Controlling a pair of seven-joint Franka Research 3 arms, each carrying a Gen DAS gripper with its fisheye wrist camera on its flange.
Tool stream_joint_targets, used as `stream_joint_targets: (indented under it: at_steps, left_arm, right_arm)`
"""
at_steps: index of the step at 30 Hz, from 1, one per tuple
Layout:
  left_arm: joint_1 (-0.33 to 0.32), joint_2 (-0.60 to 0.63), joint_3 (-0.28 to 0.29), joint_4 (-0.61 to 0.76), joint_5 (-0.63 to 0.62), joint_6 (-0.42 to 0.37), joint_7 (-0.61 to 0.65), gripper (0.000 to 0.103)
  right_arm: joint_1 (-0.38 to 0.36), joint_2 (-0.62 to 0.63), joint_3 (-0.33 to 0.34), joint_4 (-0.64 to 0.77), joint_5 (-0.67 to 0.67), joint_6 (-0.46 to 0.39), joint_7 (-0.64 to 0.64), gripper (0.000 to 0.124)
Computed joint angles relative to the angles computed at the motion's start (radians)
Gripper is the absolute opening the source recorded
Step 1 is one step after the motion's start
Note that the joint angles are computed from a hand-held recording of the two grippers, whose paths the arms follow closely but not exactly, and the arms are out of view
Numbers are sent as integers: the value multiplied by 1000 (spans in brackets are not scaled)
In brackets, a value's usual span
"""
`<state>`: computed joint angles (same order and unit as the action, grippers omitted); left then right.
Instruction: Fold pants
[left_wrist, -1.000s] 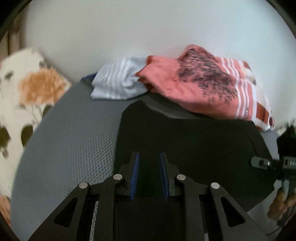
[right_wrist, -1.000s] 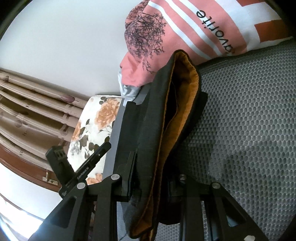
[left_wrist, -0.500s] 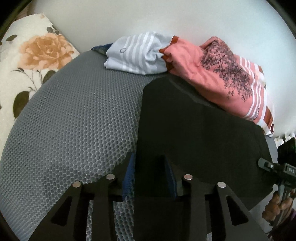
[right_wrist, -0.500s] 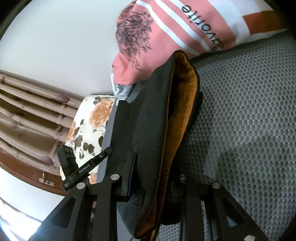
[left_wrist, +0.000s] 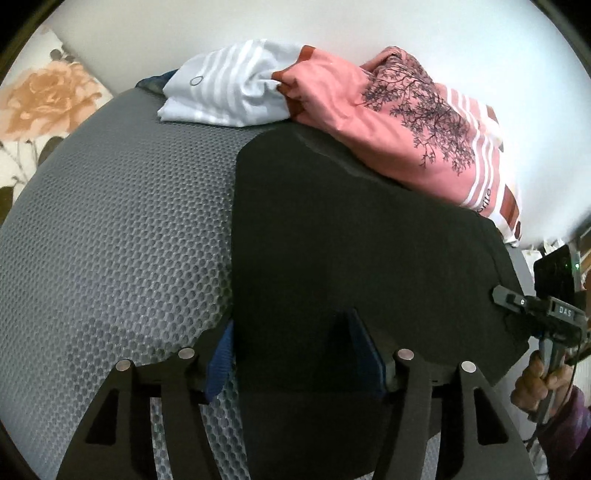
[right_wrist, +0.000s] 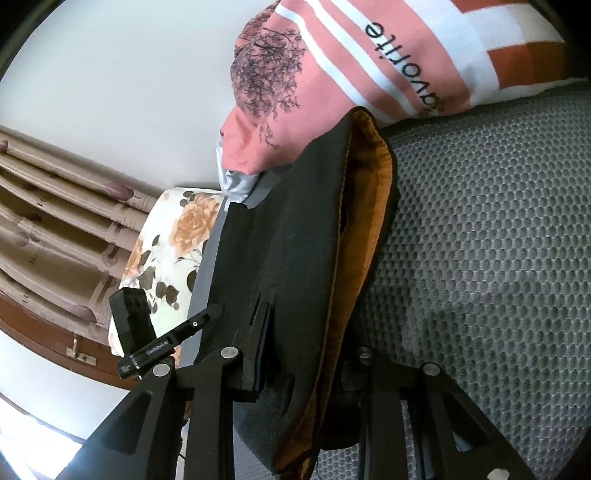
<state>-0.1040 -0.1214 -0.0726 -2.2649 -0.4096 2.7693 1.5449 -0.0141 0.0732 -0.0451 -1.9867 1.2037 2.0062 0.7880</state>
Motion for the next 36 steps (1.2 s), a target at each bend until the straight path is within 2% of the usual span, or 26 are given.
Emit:
stream_joint_targets:
  at_steps: [1, 3, 5, 7, 12, 16, 20, 23, 27, 29, 31, 34, 36]
  left_arm:
    - [-5, 2, 6, -1, -27, 7, 22, 56]
    - [-3, 1, 8, -8, -40, 23, 30, 42]
    - [-10, -2, 16, -17, -87, 33, 68, 40]
    - [-8, -5, 10, -25, -73, 46, 72, 39]
    - [18, -11, -26, -57, 134, 111, -56, 39]
    - [11, -13, -20, -80, 186, 163, -111, 39]
    - [66, -14, -64, -87, 415, 181, -300, 42]
    - [88, -15, -77, -89, 548, 183, -416, 45]
    - [103, -19, -83, -93, 668, 184, -525, 49]
    - [118, -19, -94, -89, 745, 178, -592, 51]
    - [135, -20, -107, -81, 828, 160, -666, 55]
    - [142, -21, -115, -69, 930, 134, -751, 58]
    - [144, -23, -119, -63, 989, 115, -801, 61]
  right_arm:
    - [-2, 1, -1, -2, 4, -2, 2, 25]
    - [-6, 1, -3, -10, 11, -3, -3, 26]
    - [-5, -4, -3, -20, 9, 8, -7, 26]
    - [1, -18, -1, -37, -7, 43, -26, 26]
    - [37, -68, 11, -89, -47, 173, -67, 29]
    - [67, -91, 14, -116, -76, 265, -70, 33]
    - [87, -105, 17, -136, -86, 332, -61, 36]
    - [111, -130, 27, -166, -107, 421, -69, 43]
    - [140, -148, 31, -191, -115, 487, -100, 57]
    - [164, -169, 48, -223, -136, 578, -110, 66]
    - [192, -192, 60, -258, -132, 678, -132, 83]
    - [251, -226, 70, -307, -65, 845, -242, 90]
    - [268, -224, 72, -313, -114, 879, -217, 95]
